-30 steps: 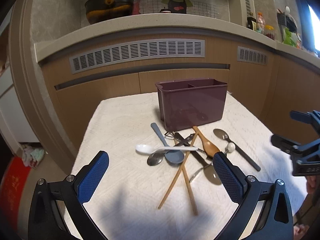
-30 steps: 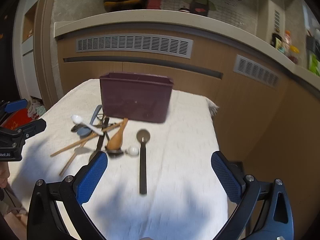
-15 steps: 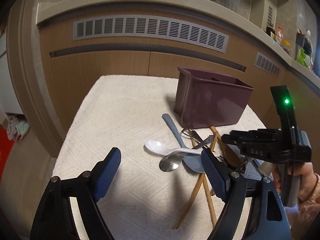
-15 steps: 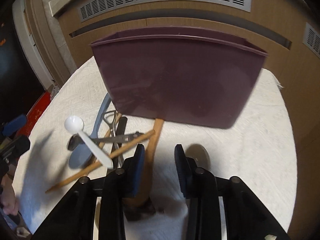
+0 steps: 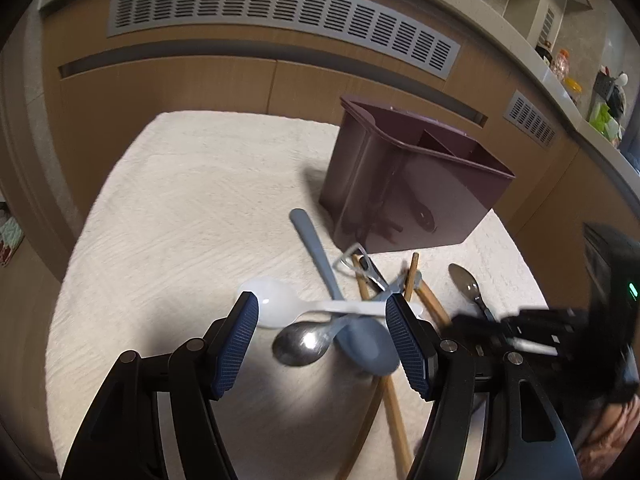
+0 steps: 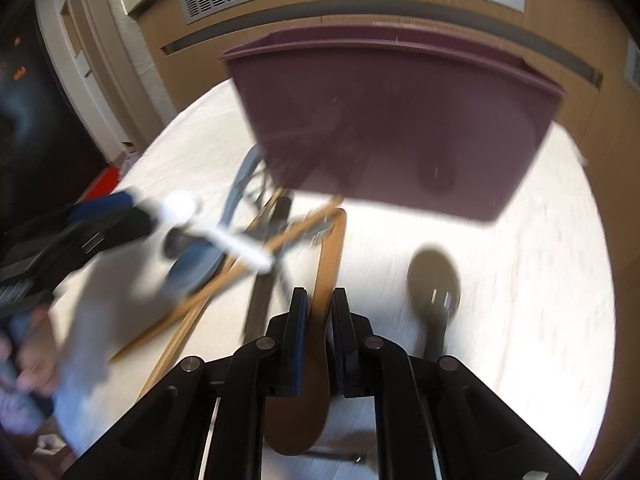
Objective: Organize utensils
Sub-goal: 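Reach into the utensil pile and grasp the wooden spoon handle with the right tool, then grasp the blue-grey plastic spoon handle with the left tool while the right holds the wooden spoon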
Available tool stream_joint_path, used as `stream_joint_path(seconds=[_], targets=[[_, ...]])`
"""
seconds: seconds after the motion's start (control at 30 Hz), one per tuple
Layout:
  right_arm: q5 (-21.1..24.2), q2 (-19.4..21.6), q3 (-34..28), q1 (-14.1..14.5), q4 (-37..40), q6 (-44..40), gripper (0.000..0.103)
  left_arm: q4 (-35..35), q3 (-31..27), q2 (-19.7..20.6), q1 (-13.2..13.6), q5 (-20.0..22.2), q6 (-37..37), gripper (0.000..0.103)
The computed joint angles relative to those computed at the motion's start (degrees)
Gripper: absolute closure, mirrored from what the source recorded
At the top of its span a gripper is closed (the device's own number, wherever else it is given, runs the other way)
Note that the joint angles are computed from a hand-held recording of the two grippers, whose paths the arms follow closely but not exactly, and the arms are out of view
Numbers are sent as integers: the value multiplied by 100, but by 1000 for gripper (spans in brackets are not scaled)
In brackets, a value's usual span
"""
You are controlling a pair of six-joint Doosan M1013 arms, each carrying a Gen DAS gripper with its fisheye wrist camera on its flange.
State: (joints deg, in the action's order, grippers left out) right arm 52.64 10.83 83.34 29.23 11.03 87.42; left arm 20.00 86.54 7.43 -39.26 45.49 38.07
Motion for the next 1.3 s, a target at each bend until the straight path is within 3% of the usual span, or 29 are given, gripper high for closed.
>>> stream_joint_path(seconds=[0.1,0.23,0.4,0.47,0.53,0.57,0.63,0.7,0.87,0.93,1.07,1.17,1.23,1.3], targets=[[-5,-152,181,1,220,-59,93,-489,-220,192,115,78,371,47],[-175,-329,383,48,148,65,93,-754,-583,497,206,499,639,62],[-346,-436,506,-3,44,183,92,-770,-946,798,209,1013,785,65],[-380,-469,537,-13,11,221,90,-537,-990,833,145,1155,767,83],[-396,-543,605,-55,-41,215,86,-567,-900,778,144,1091,817,90],[-411,-570,626,-60,-99,247,81,-588,-836,735,137,1039,828,90],[-500,-633,682,-38,-324,406,56,-541,-690,629,89,994,859,90],[-580,-634,677,13,-681,650,43,-528,-541,507,34,984,897,90],[-551,-555,563,166,-1542,1061,23,-737,-173,191,-82,945,1076,90],[-538,-528,532,222,-1798,1117,4,-974,-99,110,-106,950,1371,90],[-572,-542,511,226,-1907,1374,0,-1444,-39,5,-100,866,1773,89],[-500,-503,476,302,-2412,1814,0,-1515,-84,-3,-77,718,1722,88],[-573,-534,508,297,-2356,1706,1,-1509,-206,63,-45,690,1639,87],[-610,-560,515,264,-2073,1392,10,-1705,-349,171,16,653,1748,87]])
